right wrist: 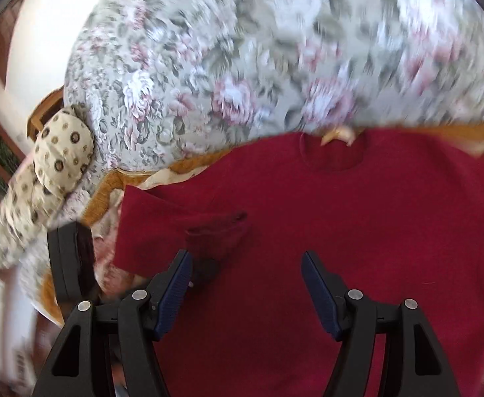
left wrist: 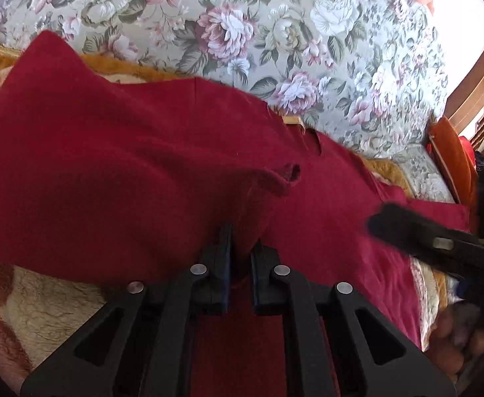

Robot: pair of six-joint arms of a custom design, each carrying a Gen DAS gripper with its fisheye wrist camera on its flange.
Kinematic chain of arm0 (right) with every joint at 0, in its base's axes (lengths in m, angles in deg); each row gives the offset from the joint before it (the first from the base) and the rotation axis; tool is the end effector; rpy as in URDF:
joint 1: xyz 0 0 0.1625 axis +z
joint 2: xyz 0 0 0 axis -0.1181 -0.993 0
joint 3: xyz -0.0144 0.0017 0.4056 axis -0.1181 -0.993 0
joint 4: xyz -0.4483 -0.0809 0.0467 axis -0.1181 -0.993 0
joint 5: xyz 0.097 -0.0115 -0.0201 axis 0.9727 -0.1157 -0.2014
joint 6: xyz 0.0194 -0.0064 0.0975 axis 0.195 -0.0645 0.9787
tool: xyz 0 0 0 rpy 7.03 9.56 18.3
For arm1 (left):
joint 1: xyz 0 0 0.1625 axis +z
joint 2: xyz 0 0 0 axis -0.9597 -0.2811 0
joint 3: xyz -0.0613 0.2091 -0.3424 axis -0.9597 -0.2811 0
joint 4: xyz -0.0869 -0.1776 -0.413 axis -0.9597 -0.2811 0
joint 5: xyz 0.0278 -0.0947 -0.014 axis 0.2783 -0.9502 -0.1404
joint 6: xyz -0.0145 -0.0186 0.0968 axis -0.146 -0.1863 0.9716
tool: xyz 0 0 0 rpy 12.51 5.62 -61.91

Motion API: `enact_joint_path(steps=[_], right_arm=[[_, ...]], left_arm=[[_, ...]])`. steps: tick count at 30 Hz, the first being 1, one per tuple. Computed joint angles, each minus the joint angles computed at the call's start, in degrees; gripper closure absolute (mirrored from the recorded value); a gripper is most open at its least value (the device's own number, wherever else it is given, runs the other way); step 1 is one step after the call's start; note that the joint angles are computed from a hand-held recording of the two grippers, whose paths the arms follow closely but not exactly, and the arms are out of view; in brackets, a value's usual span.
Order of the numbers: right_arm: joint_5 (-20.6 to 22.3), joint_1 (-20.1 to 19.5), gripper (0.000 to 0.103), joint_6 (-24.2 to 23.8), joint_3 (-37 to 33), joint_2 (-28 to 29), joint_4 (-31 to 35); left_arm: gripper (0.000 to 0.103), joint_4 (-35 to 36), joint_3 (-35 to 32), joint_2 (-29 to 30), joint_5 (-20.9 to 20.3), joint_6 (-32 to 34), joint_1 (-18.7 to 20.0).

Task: Fold small clothes
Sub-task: 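Fold the held sleeve across the sweater body toward the right gripper, release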

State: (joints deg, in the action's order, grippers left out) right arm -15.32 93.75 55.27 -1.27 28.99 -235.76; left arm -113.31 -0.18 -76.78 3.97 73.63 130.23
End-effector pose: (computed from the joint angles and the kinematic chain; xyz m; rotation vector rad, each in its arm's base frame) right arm 0.0708 -0.7601 0.3379 0.0534 -2.6965 0.9306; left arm -0.3508 -0.8199 0.0009 0.6762 2.8647 -0.5758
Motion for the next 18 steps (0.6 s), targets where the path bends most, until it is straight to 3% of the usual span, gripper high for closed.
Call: enact_joint_path(steps=[4, 7, 9, 11, 14, 16, 18], right_arm=[[6.77, -2.64, 0.037, 10.84, -5.50, 4.03, 7.79], [11.89, -3.47, 0.037, 14.01, -5.78, 4.81, 5.78], [16.88, -4.06, 0.037, 15.87, -6.70, 5.34, 6.39], [19.39, -4.37, 0.037, 17.78, -8.04, 6.22, 7.36], [16.54, -3.71, 0.037, 20.23, -11.54, 8.07, 12.76], [15.33, -3.52, 0.037, 19.84, -11.73, 8.11, 13.49], [13.54, -3.20, 0.049, 18.43, -11.69, 7.93, 13.92]], left_arm=[[0.093, -0.58, 0.69, -0.57, -0.32, -0.57, 0.13], [0.093, -1.27, 0.91, -0.58, 1.00, 0.69, -0.36], [0.088, -1.70, 0.90, -0.53, 0.96, 1.75, -0.69], [0.076, -2.11, 1.36, -0.89, 0.11, 3.25, -0.76], [0.062, -3.19, 3.07, -1.75, -0.60, 5.23, -1.06], [0.061, -3.51, 3.79, -2.05, 0.01, 6.00, -1.43], [0.061, -4.29, 4.71, -2.50, 0.22, 6.00, -1.53]])
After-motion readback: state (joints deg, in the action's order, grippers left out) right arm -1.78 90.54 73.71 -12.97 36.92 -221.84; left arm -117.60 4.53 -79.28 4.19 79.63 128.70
